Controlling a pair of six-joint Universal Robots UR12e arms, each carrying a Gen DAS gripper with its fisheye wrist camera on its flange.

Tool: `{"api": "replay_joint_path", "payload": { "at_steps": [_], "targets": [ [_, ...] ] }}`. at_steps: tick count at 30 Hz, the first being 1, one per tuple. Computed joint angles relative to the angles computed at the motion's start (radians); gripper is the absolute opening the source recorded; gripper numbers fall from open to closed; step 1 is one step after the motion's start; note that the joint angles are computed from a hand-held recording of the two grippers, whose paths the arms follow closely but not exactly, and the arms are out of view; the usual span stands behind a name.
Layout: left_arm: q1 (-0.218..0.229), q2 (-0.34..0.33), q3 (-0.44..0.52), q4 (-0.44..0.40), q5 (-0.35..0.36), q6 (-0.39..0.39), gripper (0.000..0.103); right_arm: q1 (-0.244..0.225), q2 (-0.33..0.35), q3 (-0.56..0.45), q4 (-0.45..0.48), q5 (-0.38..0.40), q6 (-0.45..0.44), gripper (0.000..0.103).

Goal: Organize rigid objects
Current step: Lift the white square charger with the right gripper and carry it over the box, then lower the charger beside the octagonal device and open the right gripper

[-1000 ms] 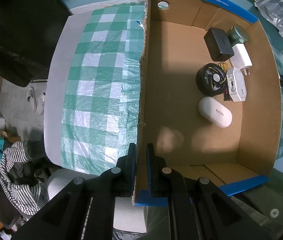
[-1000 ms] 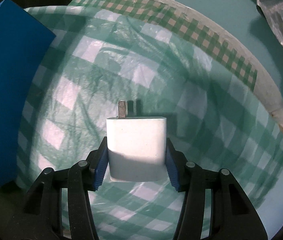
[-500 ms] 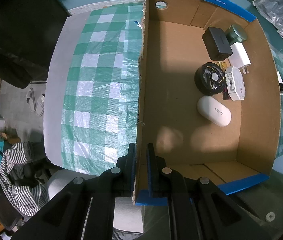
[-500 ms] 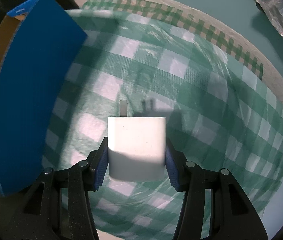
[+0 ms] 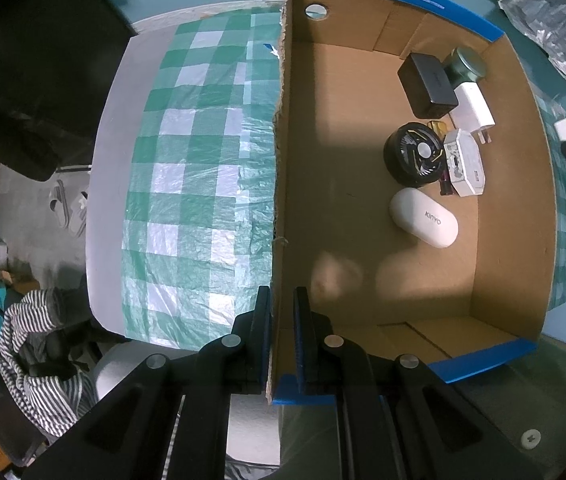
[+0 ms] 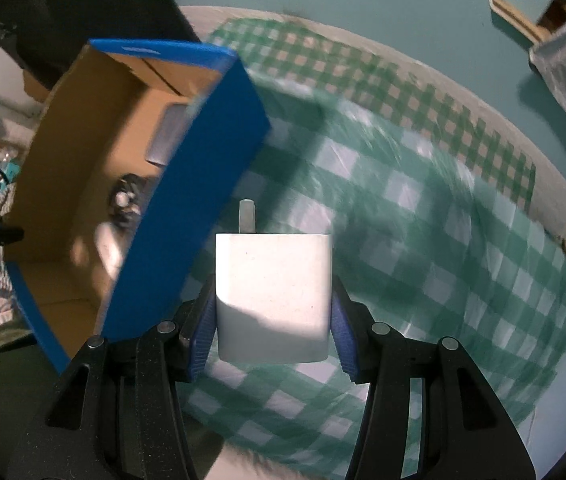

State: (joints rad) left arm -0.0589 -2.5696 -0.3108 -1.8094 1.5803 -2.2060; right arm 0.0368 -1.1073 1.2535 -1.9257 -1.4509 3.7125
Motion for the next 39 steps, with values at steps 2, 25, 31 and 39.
{"api": "replay_joint_path", "payload": {
  "at_steps": [2,25,31,39],
  "targets": [
    [0.0,-0.004,0.009,-0.007,-0.002,0.005,0.009,0.005,0.01,-0.029,0.004,-0.002,-0.019,0.052],
    [0.005,-0.005,0.015,-0.014,-0.021,-0.005,0.009,0.06,0.186,-0.335,0.144,0.007,-0.244,0.052],
    [0.006,-0.003,0.01,-0.011,-0.02,-0.006,0.009,0.065,0.221,-0.379,0.186,0.015,-0.262,0.052],
    [0.006,-0.002,0.008,-0.012,-0.019,-0.009,0.009,0.075,0.252,-0.417,0.23,-0.012,-0.276,0.052]
  ]
}}
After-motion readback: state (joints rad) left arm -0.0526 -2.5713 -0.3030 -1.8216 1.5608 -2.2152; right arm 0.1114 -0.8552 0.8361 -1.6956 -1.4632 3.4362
